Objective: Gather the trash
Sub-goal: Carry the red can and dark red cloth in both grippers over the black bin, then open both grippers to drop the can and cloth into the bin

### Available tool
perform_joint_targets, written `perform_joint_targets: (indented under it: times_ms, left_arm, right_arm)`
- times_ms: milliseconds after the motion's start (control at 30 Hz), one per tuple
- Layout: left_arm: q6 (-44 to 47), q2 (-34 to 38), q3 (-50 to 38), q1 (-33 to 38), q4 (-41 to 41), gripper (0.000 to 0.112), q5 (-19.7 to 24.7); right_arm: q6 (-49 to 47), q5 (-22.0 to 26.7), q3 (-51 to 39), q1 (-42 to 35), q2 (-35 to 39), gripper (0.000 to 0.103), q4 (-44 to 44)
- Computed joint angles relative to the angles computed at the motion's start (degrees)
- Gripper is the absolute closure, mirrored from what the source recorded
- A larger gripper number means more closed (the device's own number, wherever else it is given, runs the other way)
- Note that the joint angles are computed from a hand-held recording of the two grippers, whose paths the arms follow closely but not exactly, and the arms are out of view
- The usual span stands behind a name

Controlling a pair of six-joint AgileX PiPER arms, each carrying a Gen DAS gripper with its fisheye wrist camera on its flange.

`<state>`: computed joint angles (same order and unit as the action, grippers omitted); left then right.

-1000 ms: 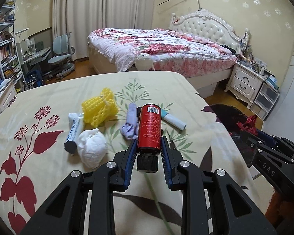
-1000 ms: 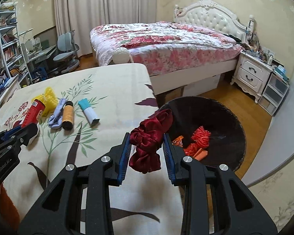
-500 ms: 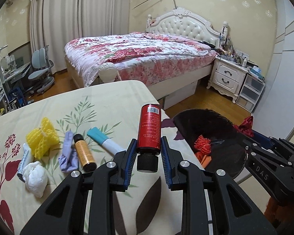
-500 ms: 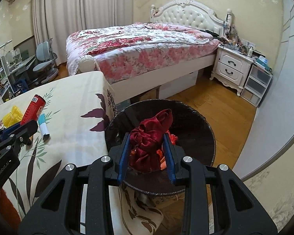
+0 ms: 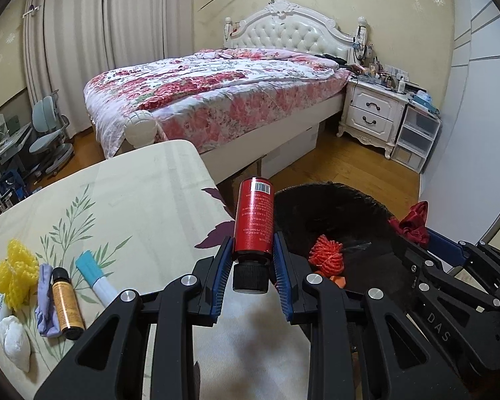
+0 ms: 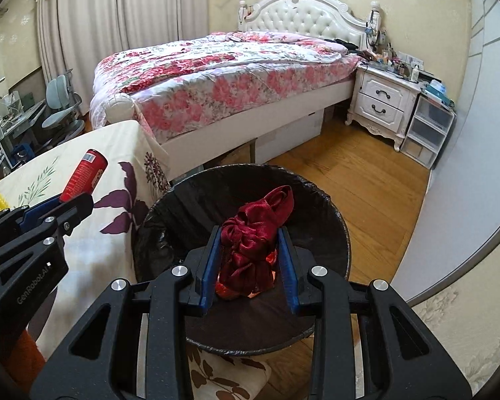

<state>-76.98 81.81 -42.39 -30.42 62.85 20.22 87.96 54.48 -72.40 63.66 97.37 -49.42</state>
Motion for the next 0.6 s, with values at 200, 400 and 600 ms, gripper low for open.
perform_joint_targets:
  times_ms: [200,400,600]
  left_arm:
    - [1.09,4.87,-3.74,0.07,-0.67,0.085,-0.18]
    - [4.41,8.09,-6.34,0.06,-2.99,0.085,-0.43]
    - [6.23,9.7,-7.47,0.41,-4.25,0.085,-0.69]
  right_arm:
    - [-0.56,-2.25,0.55,-2.66,0.45,0.071,0.52]
    - [-0.21,-4.39,1.54,-4.69,0.54,0.071,1.06]
    - [-0.74,-5.26,1.64,-5.66,1.0,0.071,1.68]
